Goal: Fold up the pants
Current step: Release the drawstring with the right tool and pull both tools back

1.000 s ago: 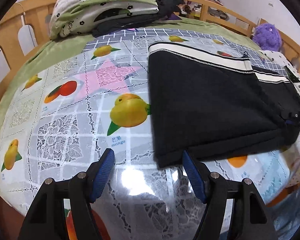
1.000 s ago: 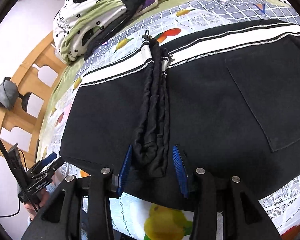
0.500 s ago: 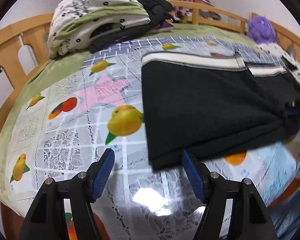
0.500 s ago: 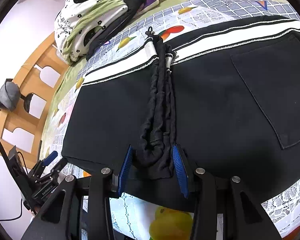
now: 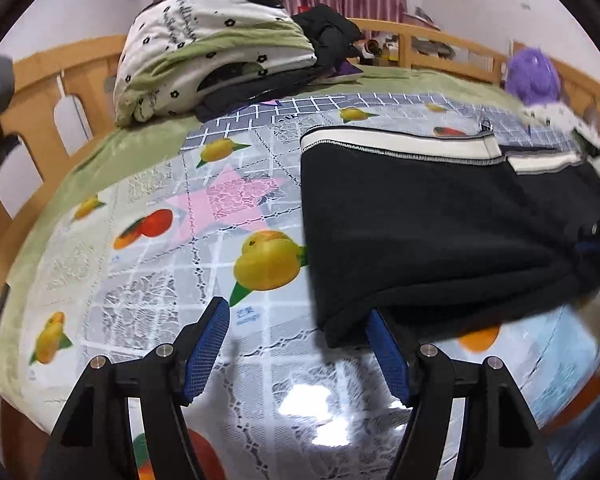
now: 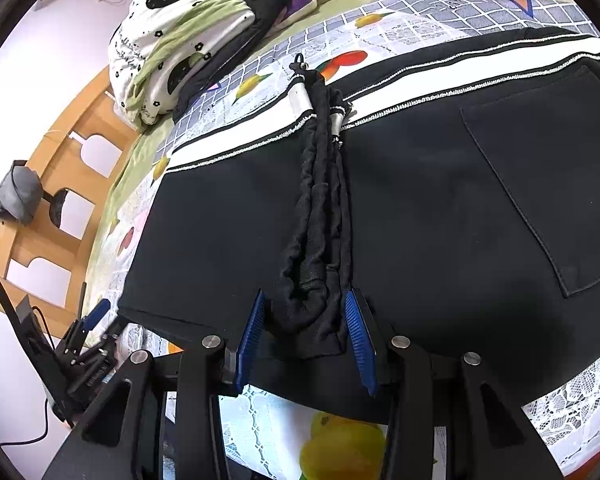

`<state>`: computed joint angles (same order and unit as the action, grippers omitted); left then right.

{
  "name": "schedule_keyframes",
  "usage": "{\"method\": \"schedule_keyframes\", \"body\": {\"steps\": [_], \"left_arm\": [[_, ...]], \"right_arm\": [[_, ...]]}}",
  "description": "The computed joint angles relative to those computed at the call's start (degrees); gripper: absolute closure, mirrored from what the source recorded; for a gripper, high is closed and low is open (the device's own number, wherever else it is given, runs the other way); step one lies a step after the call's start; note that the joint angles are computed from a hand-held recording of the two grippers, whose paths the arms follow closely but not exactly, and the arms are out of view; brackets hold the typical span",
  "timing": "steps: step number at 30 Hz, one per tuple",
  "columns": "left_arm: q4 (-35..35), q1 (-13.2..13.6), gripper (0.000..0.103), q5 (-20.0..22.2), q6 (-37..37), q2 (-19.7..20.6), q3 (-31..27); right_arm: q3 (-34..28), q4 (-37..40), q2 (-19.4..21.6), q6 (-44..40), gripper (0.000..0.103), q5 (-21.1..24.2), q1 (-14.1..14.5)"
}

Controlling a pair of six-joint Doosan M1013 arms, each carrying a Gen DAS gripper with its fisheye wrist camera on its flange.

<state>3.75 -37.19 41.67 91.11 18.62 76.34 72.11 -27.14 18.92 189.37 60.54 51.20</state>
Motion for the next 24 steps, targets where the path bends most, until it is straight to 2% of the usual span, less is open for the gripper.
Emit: {"method": "schedule_keyframes", "body": {"steps": [1, 3, 4, 5, 6, 7, 8, 9, 10, 11, 12, 13, 14, 15, 17, 18, 19, 20, 22, 24], "left_arm": [[-0.39, -0.06, 0.036, 2.31, -0.33, 0.96, -1.24], [-0.94, -0.40, 0.045, 4.99, -0.46, 2.33, -2.72], [-0.97, -0.68, 0.056, 5.77, -0.53, 2.76, -3.20], [-1.17, -0.98, 0.076, 5.39, -0.30, 2.78, -3.20], [-2.12, -1.00, 0.088, 4.79, 0.74, 2.69, -3.17], [-0.70, -1.21, 0.091, 2.39, -0.67, 1.99, -2.32], [-0.83, -1.07, 0.093, -0.82, -1.33, 0.87, -0.93], [-1.55, -0.75, 0.093, -4.03, -1.23, -0.29, 0.33], [-1.29, -0.51, 0.093, -5.63, -1.52, -1.01, 0.99], [-2.15, -0.24, 0.093, -5.09, -0.40, -1.01, 0.87], [-3.32, 0.07, 0.093, -3.15, 0.91, -0.54, 0.37], [-3.81, 0.20, 0.093, -0.39, 1.11, 0.27, -0.46], [-3.66, 0.15, 0.091, 4.79, 0.71, 1.83, -1.99], [-3.22, 0.00, 0.090, 6.96, 0.43, 2.43, -2.60], [-3.30, -0.08, 0.085, 6.47, 1.07, 1.70, -2.15], [-4.34, 0.15, 0.079, 6.96, 2.08, 1.34, -2.36], [-6.29, 0.61, 0.062, 6.66, 3.21, 0.69, -2.07], [-8.34, 1.21, 0.044, 5.58, 3.76, -0.10, -1.38], [-12.67, 2.62, 0.035, 4.33, 4.35, -1.21, -0.39], [-16.44, 3.88, 0.035, 6.22, 4.41, -0.94, -1.35]], "right_arm": [[-0.04, 0.00, 0.05, -0.08, 0.060, 0.17, 0.01], [-0.22, -0.07, 0.29, -0.22, 0.060, 0.73, 0.05], [-0.64, -0.21, 0.68, -0.20, 0.060, 1.38, 0.11], [-1.05, -0.32, 1.03, -0.31, 0.060, 2.00, 0.17], [-1.53, -0.53, 1.36, -0.46, 0.063, 2.65, 0.26], [-2.44, -0.56, 1.92, -1.87, 0.075, 4.06, 0.38], [-3.14, -0.63, 2.20, -3.46, 0.081, 5.15, 0.51], [-3.22, -1.28, 2.04, -3.88, 0.083, 4.87, 0.75], [-2.10, -2.78, 1.07, -2.45, 0.085, 1.80, 1.25], [-1.74, -3.51, 0.72, -2.25, 0.085, 0.55, 1.59], [-2.33, -3.50, 1.04, -3.47, 0.085, 1.39, 1.90], [-3.82, -2.31, 2.29, -5.72, 0.085, 4.55, 2.03], [-4.34, -0.51, 3.11, -6.54, 0.084, 5.92, 1.75], [-4.20, -0.24, 3.66, -6.01, 0.084, 6.33, 1.68], [-4.58, -1.90, 3.83, -6.61, 0.080, 7.01, 2.05], [-5.20, -1.18, 3.81, -8.36, 0.076, 8.09, 1.98], [-5.67, -1.36, 3.58, -9.08, 0.067, 9.70, 2.18], [-5.40, -2.49, 3.05, -8.32, 0.062, 10.22, 2.61], [-4.95, -5.58, 1.94, -6.01, 0.062, 12.78, 3.99], [-4.17, -8.27, 0.74, -2.90, 0.062, 16.21, 5.44]]}}
